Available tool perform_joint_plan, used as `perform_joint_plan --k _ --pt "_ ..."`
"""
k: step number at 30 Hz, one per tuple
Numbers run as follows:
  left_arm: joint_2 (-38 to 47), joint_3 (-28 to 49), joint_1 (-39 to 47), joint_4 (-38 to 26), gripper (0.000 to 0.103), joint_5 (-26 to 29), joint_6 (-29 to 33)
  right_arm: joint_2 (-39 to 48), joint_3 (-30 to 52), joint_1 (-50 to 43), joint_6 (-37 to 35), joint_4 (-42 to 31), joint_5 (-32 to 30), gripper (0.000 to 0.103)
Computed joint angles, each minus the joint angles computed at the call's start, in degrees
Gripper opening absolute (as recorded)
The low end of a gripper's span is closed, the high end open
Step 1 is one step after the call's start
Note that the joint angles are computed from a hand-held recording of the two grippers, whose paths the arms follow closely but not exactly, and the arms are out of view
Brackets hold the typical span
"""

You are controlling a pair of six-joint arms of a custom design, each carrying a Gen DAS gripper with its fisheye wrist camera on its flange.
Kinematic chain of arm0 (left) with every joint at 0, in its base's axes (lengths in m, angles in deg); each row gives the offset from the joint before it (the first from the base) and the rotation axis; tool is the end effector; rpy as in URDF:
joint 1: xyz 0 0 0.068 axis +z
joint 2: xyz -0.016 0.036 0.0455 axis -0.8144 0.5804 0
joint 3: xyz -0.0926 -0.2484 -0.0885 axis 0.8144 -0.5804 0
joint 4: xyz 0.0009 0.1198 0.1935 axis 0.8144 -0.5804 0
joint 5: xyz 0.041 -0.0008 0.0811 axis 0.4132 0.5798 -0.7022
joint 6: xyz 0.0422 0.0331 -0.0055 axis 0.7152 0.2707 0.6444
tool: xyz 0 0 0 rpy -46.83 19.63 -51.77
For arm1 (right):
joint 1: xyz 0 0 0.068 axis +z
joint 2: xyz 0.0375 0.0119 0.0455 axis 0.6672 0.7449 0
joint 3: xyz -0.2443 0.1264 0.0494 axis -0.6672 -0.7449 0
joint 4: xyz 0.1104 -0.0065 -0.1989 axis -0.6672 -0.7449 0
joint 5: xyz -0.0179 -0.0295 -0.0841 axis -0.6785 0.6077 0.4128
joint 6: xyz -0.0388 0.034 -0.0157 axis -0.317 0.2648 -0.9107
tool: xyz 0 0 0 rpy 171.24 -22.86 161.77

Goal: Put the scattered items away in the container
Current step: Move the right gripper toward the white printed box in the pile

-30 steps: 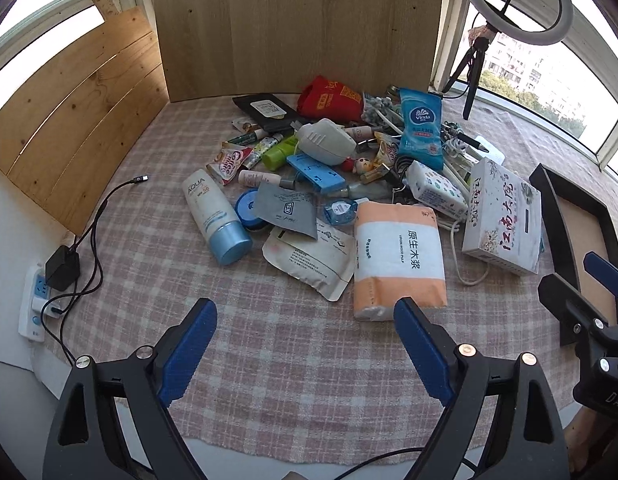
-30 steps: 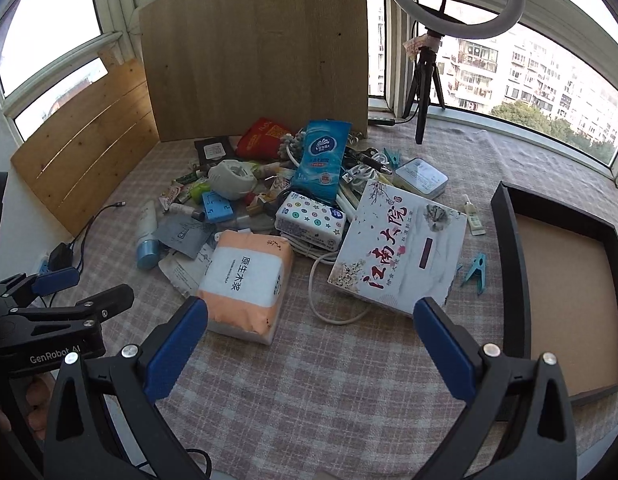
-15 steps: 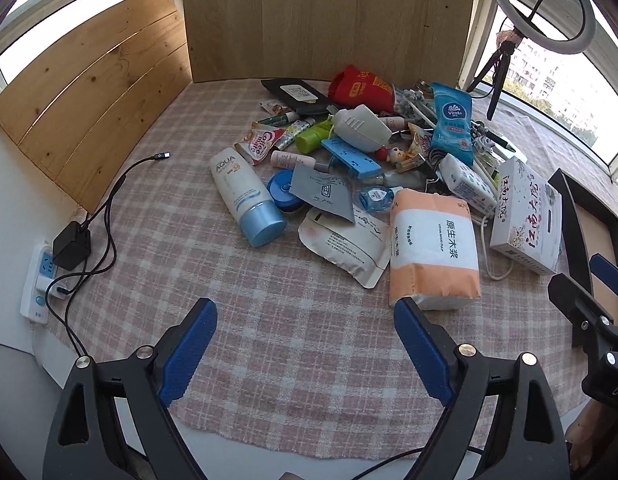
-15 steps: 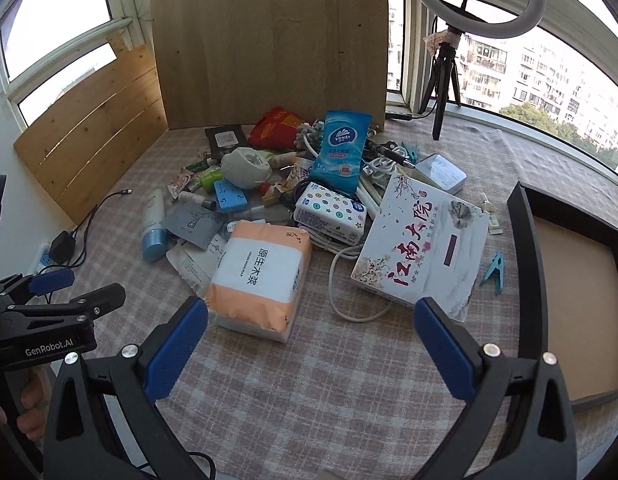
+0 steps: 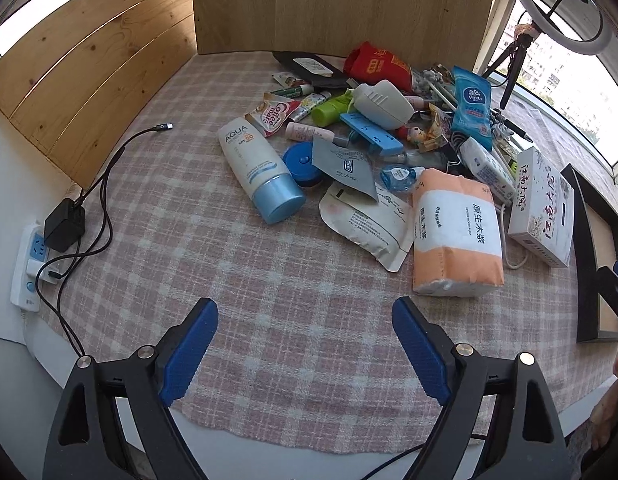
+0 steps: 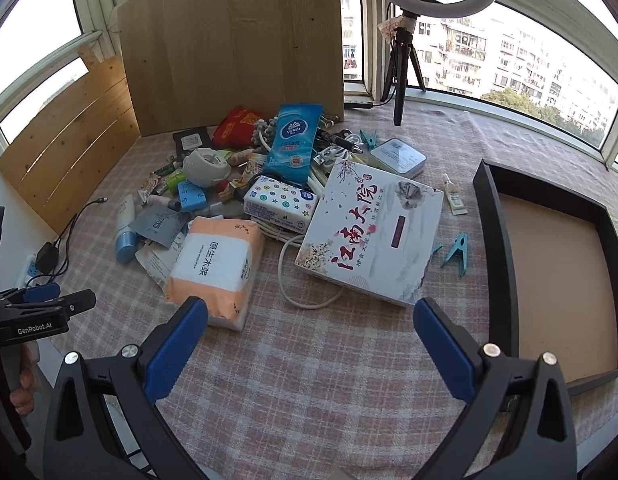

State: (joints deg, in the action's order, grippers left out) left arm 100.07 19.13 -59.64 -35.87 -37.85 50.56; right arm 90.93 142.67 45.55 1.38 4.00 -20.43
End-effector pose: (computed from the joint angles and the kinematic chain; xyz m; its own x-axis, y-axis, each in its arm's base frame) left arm 0.2187 -0.0116 0.2116 -0.7672 -0.5167 -0.3800 -0.5503 0.8346 -0.0237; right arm 0.3380 0.0337 0.2320 -0.7178 -0.3738 -0.5874 -0.5160 0.8520 0.0884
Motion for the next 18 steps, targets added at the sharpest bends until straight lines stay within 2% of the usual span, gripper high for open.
perform_joint_plan --k 1,4,8,11,16,18 --pt "0.1 -0.2 0.6 0.5 0.085 0.8 0.5 0.5 0.4 -1.0 -0.2 -0.4 -0.4 0.103" --pt "2.1 0.8 1.2 1.4 0.069 1.9 1.9 1.9 1.1 -3.6 -0.9 -0.6 -1.2 0.102" --pt "5.7 4.7 0.1 2.0 0.068 3.4 4.3 3.7 2.4 -5.1 -1.4 1.3 -0.1 0.101" --pt "9.2 9.8 -2.5 2.0 0.068 3.3 6.2 8.1 7.8 -6.5 -0.2 -0.2 0.0 0.093" --pt "15.8 19.4 -5.1 3.9 0.068 4.0 8.5 15.5 17.4 -8.1 3.2 -3.3 -0.9 0.092" --pt "20.3 24.6 -5.9 4.8 0.068 6.1 9.9 18.5 20.6 -7.6 3.3 -3.9 0.3 0.086"
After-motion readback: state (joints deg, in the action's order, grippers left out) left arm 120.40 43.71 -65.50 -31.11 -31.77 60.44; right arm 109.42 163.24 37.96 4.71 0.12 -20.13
